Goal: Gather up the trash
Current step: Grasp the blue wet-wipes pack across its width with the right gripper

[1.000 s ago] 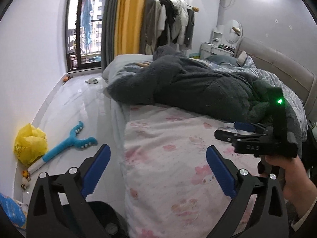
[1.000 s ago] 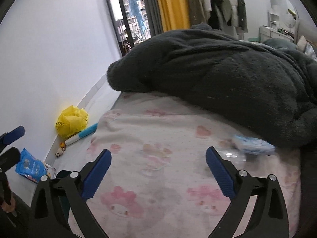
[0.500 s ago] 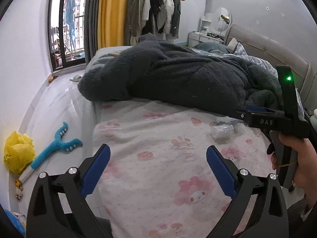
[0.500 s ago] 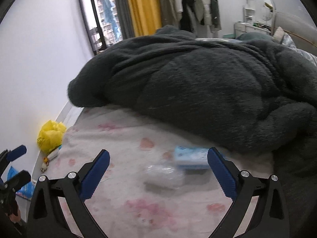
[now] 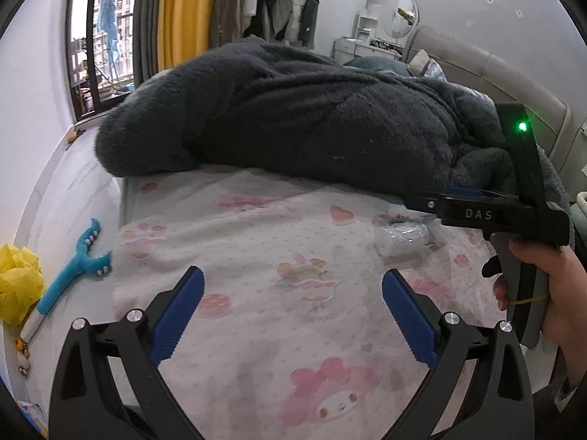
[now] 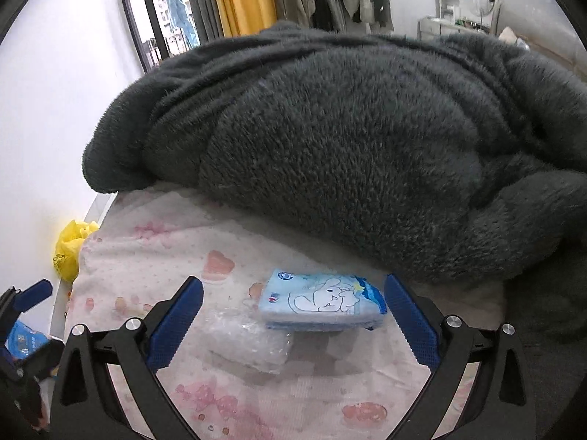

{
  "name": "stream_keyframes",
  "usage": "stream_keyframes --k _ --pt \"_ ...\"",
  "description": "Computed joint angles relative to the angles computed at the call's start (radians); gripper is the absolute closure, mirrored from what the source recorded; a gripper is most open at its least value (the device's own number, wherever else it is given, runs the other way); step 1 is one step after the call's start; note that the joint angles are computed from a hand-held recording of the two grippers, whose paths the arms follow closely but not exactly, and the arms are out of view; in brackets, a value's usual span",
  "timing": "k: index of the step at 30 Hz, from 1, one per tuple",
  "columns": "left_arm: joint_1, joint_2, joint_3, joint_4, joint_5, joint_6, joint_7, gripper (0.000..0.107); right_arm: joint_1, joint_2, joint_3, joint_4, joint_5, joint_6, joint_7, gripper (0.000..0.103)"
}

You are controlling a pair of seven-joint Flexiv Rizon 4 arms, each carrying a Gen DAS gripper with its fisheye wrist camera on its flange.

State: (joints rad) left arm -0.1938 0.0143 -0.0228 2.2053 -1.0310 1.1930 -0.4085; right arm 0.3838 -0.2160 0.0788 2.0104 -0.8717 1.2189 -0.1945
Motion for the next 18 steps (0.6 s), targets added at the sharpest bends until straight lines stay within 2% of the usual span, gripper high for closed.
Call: stream_keyframes --k 8,11,14,18 --pt "-0.023 -0.05 -0.038 -0.023 -0.019 -0.015 0.045 0.008 -0.011 -0.041 0.021 -0.026 0.161 0.002 -0.14 0.003" --pt "-0.032 -0.059 -0.05 -0.028 -0.037 -0.025 0.065 0.008 -0.013 -0.044 0.011 -0.014 0.196 0.039 -0.157 0.004" --pt "-0.04 -0.069 -0.059 -0.038 -0.045 -0.034 0.069 0.008 -0.021 -0.042 0.008 0.001 0.234 0.083 -0.179 0.027" --pt "-0.053 -0.08 -0.071 -0.045 -0.055 -0.04 0.074 0.008 -0.024 -0.034 0.006 0.022 0.274 0.124 -0.215 0.031"
